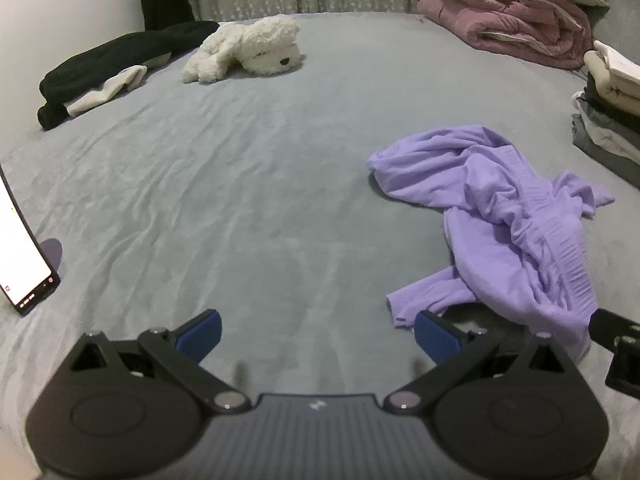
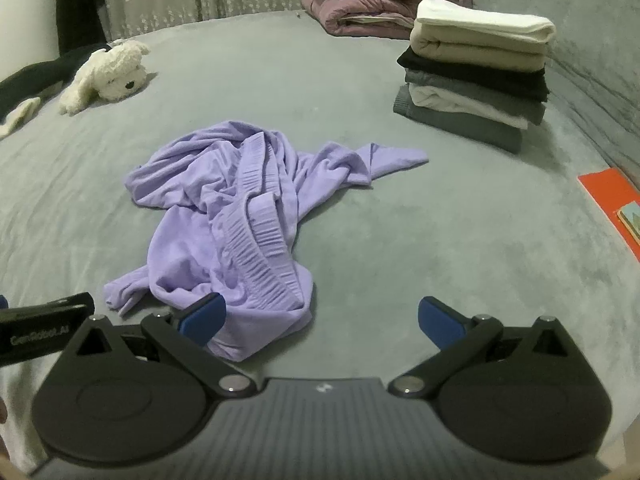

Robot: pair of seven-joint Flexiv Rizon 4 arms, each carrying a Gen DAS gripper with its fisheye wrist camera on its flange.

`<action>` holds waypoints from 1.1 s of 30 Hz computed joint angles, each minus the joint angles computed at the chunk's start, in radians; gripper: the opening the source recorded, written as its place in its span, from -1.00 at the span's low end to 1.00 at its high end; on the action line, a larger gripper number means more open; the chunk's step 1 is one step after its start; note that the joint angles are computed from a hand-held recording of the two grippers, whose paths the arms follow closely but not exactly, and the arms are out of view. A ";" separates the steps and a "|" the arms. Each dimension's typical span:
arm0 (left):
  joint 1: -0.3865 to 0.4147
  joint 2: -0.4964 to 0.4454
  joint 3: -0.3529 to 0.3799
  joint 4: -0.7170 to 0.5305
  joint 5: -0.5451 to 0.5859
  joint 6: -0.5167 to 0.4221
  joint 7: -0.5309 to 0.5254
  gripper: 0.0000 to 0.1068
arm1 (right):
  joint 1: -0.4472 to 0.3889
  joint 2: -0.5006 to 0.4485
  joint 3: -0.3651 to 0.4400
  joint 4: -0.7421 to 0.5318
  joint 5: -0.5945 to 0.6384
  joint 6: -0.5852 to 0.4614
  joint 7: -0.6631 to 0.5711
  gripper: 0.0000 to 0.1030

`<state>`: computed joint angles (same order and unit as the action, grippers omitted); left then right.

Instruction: Fold clothes

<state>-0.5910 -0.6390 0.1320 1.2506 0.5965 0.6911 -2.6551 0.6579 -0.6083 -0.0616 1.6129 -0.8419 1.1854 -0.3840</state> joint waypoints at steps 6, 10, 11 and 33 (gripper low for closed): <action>0.005 0.017 -0.003 0.027 -0.009 0.013 -0.010 0.92 | 0.002 0.003 -0.009 -0.001 -0.011 0.001 0.010 1.00; 0.017 0.011 -0.013 0.015 -0.028 0.001 0.018 0.92 | 0.011 -0.002 -0.017 0.005 -0.029 0.006 0.040 1.00; 0.018 0.012 -0.013 0.020 -0.029 0.006 0.018 0.92 | 0.009 -0.004 -0.015 0.004 -0.029 0.005 0.040 1.00; 0.019 0.011 -0.016 0.026 -0.048 0.010 0.048 0.92 | 0.001 -0.003 0.010 -0.003 0.020 -0.021 -0.015 1.00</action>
<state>-0.5724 -0.6277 0.1165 1.2768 0.5488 0.7015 -2.6069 0.6587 -0.6117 -0.0515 1.6097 -0.8219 1.1640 -0.3986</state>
